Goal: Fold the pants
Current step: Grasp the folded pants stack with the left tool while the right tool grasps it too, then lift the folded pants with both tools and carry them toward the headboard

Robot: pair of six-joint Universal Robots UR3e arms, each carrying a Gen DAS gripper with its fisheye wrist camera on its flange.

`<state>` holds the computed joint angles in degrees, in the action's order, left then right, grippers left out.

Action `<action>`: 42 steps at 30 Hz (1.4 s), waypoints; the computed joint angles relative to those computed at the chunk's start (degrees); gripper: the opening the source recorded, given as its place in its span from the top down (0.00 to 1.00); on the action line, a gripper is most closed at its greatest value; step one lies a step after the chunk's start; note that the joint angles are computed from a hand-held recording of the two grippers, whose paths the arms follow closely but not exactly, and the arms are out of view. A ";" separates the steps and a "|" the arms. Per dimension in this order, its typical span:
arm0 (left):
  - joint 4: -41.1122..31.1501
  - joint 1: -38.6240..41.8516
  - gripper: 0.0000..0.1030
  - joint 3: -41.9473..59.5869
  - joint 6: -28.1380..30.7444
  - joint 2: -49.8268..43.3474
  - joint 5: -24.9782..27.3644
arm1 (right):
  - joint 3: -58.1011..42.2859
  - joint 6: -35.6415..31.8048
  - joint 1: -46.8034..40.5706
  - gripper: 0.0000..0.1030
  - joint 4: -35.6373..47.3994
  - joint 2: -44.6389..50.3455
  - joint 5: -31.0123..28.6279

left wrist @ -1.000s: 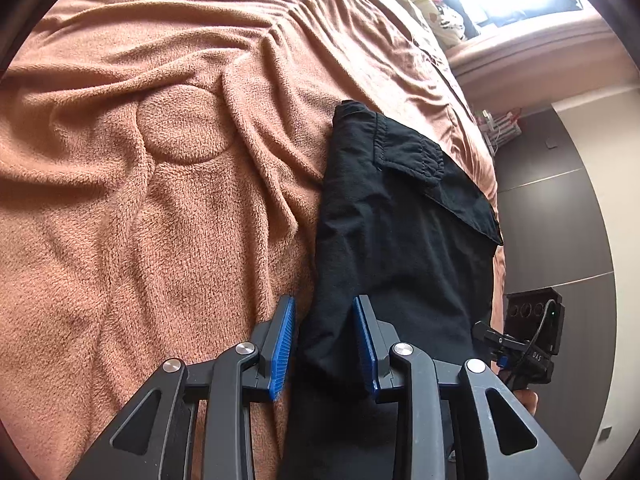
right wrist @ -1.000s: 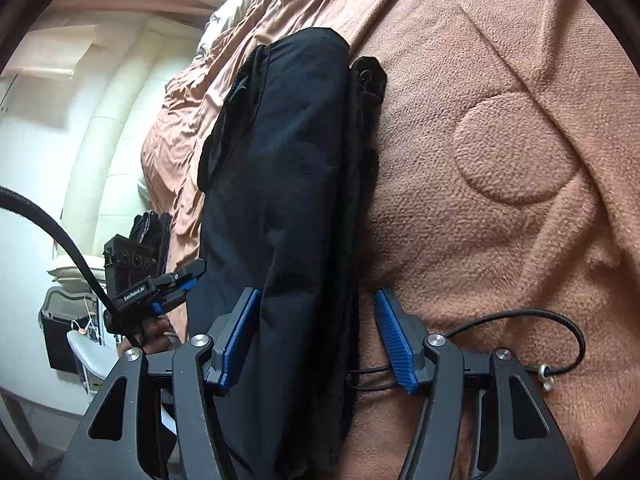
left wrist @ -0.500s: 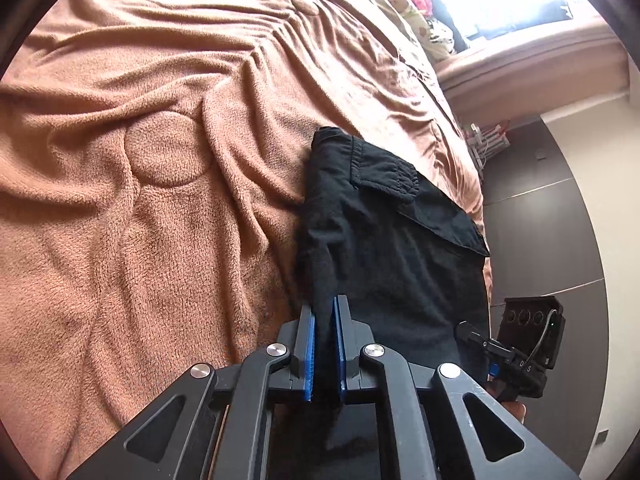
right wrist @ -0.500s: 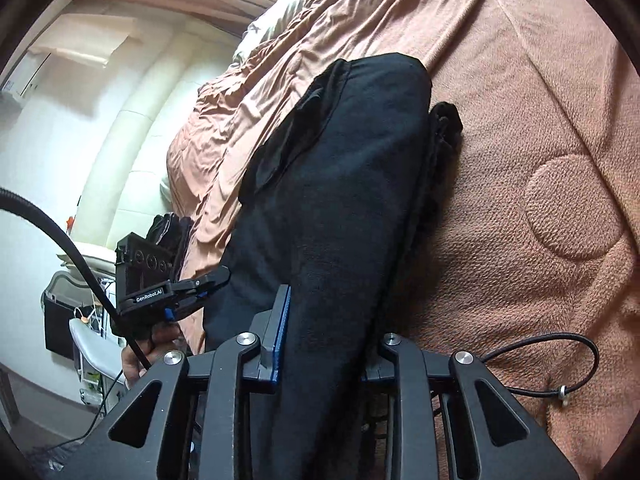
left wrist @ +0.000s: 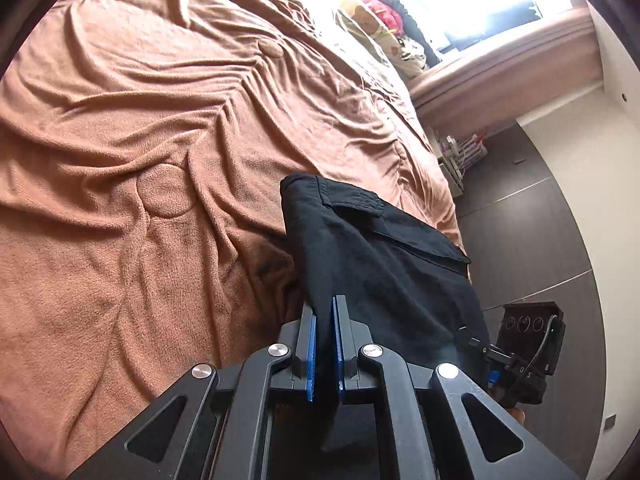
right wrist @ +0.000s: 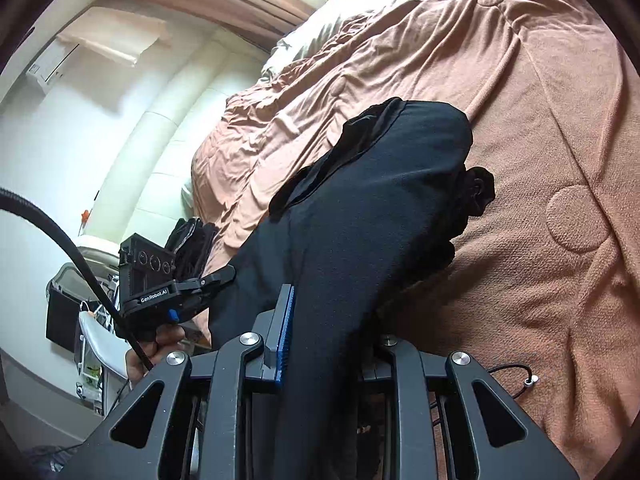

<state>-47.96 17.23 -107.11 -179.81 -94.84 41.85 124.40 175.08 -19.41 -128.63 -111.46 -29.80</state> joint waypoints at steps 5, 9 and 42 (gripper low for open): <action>-4.16 1.79 0.93 -0.47 1.24 5.47 -1.24 | 1.83 -2.85 -2.56 0.79 5.40 -6.40 2.71; -7.61 3.71 0.93 -1.30 2.26 10.40 -2.10 | 2.03 -6.34 -4.37 0.80 11.63 -11.34 4.73; -77.75 46.70 0.94 38.06 52.20 7.53 -12.42 | -54.84 37.41 43.25 0.82 -38.32 49.08 -25.67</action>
